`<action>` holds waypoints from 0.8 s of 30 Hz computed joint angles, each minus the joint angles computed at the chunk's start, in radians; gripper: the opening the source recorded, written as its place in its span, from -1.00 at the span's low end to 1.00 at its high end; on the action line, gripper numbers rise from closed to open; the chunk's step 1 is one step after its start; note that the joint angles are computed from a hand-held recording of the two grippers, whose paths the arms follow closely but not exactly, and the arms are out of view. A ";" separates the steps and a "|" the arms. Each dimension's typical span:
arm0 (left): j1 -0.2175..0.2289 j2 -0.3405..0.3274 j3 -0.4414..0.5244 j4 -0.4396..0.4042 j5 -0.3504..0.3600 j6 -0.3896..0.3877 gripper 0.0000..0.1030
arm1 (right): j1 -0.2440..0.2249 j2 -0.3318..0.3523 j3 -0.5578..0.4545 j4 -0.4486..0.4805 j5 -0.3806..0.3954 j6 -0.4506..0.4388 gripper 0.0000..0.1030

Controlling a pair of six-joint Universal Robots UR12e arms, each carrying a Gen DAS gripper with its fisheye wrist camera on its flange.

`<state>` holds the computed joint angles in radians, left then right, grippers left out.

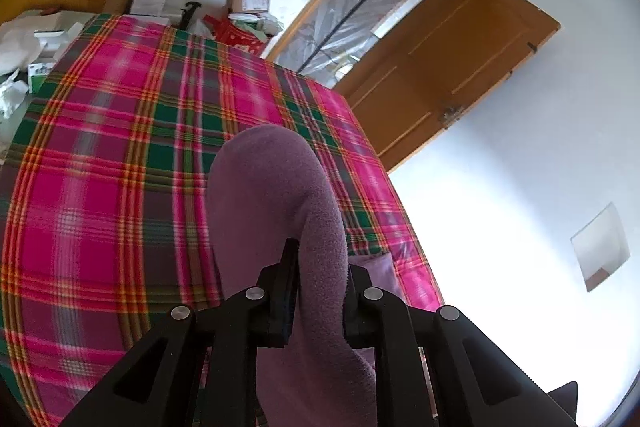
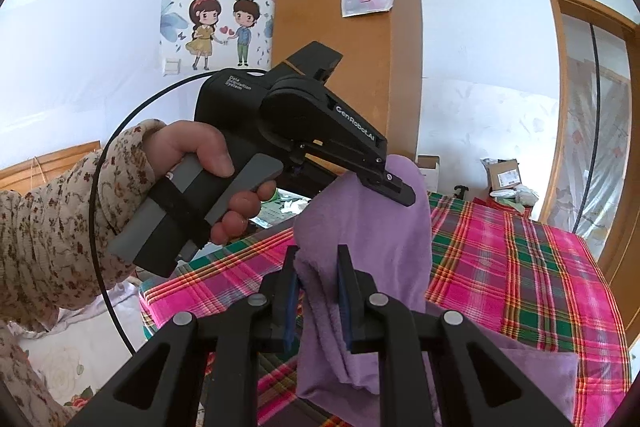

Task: Fold clothes

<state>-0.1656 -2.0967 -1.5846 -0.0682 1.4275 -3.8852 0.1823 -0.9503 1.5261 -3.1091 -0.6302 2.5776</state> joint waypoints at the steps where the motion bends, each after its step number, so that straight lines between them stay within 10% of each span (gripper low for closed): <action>1: -0.002 -0.003 0.007 -0.004 -0.001 0.002 -0.70 | -0.003 0.001 -0.002 -0.004 0.002 0.007 -0.66; 24: -0.038 -0.086 0.176 -0.122 -0.025 0.043 -0.67 | -0.065 0.044 -0.056 -0.037 0.038 0.143 -0.67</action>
